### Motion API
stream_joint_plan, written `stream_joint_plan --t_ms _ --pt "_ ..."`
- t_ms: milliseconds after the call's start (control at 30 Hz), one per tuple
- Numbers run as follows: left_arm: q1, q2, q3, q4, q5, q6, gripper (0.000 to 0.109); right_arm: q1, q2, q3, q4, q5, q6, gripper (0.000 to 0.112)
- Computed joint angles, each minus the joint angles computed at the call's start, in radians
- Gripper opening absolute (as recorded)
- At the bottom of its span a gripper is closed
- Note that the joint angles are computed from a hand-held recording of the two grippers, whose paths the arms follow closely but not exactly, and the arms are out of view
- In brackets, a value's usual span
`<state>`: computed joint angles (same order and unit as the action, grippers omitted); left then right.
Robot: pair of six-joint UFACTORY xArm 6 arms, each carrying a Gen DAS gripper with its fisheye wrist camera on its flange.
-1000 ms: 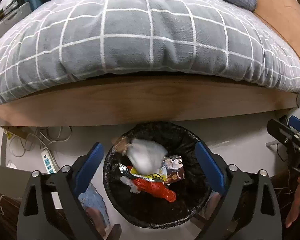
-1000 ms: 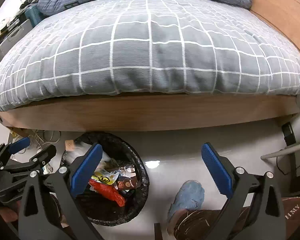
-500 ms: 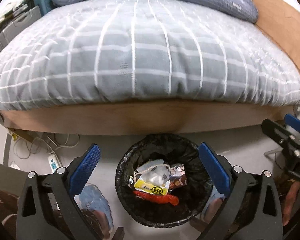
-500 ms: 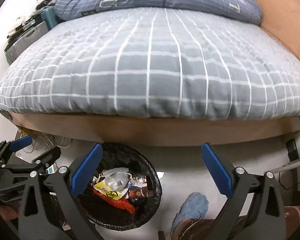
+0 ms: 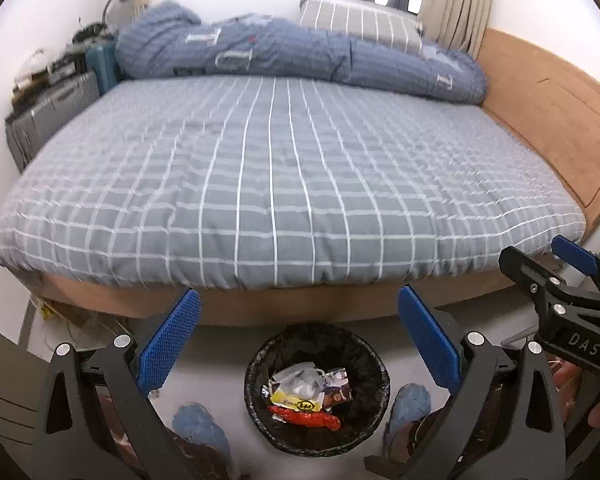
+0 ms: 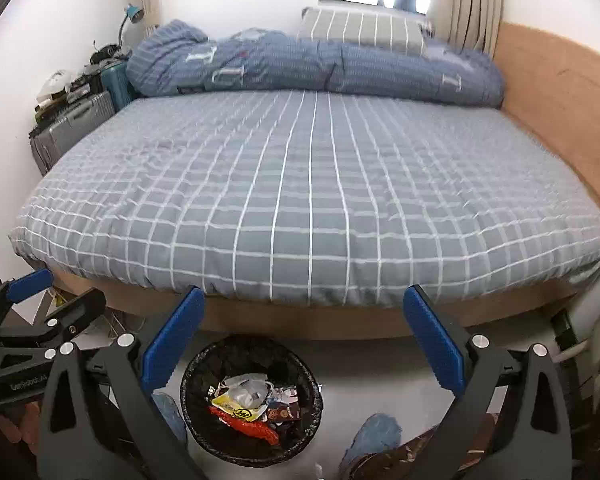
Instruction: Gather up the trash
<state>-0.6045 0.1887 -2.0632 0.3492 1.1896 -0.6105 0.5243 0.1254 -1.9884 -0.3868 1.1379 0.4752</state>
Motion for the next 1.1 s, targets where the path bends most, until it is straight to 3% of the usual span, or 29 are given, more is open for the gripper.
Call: stream_joint_plan --t_ms 133,467,1100 --pt "-0.026 -0.007 -0.069 0.027 0.07 -0.014 0.097 0.027 -0.035 -0.032 -0.031 0.051 0.021 0.095" --pt "-0.076 -0.064 -0.079 0.069 0.122 -0.029 0.097 0.067 -0.079 -0.067 -0.045 0.109 0.036 0.095" --pt "-0.071 -0.044 -0.111 0.063 0.158 -0.011 0.097 0.079 -0.061 -0.08 -0.032 0.13 0.044 0.095"
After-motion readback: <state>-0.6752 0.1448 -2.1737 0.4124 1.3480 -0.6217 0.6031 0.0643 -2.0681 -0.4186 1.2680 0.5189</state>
